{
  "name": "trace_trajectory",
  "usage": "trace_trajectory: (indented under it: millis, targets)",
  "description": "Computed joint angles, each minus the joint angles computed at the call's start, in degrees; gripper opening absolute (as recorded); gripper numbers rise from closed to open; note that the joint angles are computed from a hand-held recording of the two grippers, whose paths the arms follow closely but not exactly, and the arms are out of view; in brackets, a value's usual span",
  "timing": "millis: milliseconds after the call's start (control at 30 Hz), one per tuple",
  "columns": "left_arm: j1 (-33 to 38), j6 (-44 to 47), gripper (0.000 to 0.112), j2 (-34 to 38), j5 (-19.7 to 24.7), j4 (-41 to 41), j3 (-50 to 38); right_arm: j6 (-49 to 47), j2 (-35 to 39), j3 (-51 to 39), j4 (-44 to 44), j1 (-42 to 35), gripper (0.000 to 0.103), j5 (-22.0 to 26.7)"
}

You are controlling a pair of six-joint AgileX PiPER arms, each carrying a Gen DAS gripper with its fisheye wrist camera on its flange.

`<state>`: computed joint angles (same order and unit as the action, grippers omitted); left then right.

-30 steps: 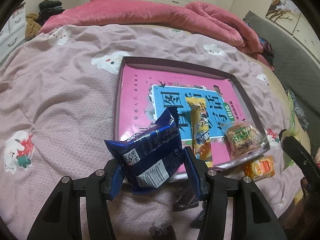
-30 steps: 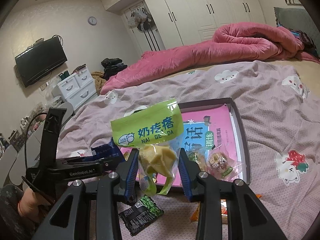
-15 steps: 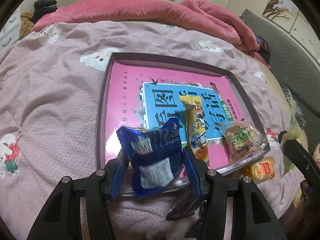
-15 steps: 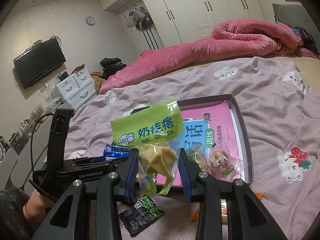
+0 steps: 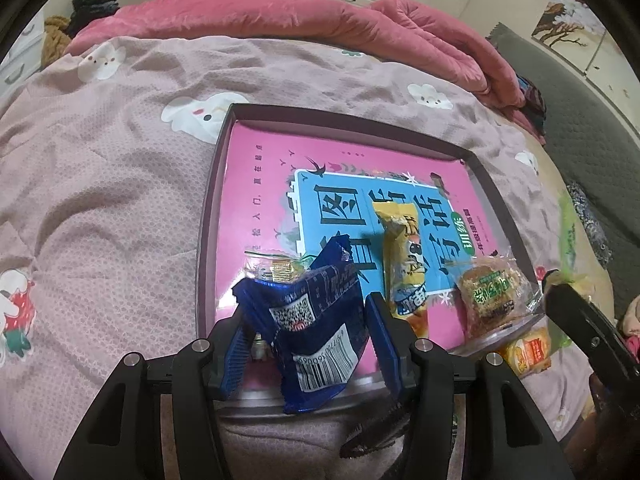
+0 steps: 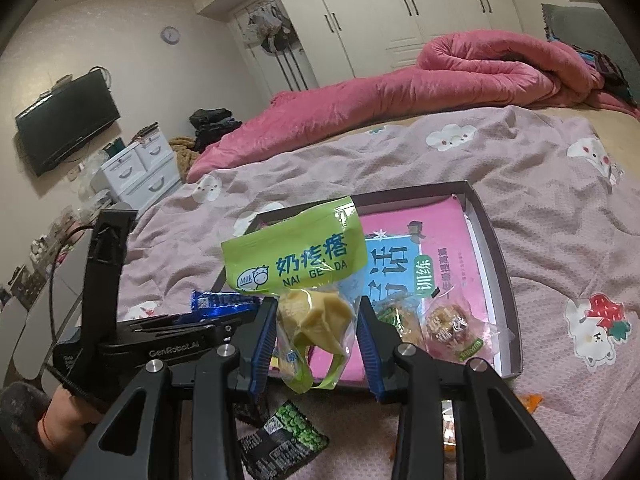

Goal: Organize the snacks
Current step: 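Lower the green bag into the tray with the right tool while the left tool lowers the blue bag, then lower the blue biscuit bag into the tray and open the left tool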

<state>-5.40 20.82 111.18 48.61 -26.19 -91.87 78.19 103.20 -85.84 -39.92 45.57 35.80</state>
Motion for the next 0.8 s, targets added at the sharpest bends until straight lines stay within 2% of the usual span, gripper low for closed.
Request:
trace_trajectory:
  millis: [300, 467, 800]
  targets:
    - [0.2, 0.1, 0.056, 0.9, 0.7, -0.2, -1.3, -1.9, 3.6, -4.1, 3.3, -0.8, 0.039, 2.6]
    - [0.3, 0.0, 0.056, 1.3, 0.9, -0.5, -1.7, -0.2, 4.2, -4.6, 2.0, -1.3, 0.039, 3.1]
    - [0.3, -0.1, 0.056, 1.4, 1.0, -0.6, -1.8, -6.6, 7.3, -7.2, 8.1, -2.7, 0.039, 3.6]
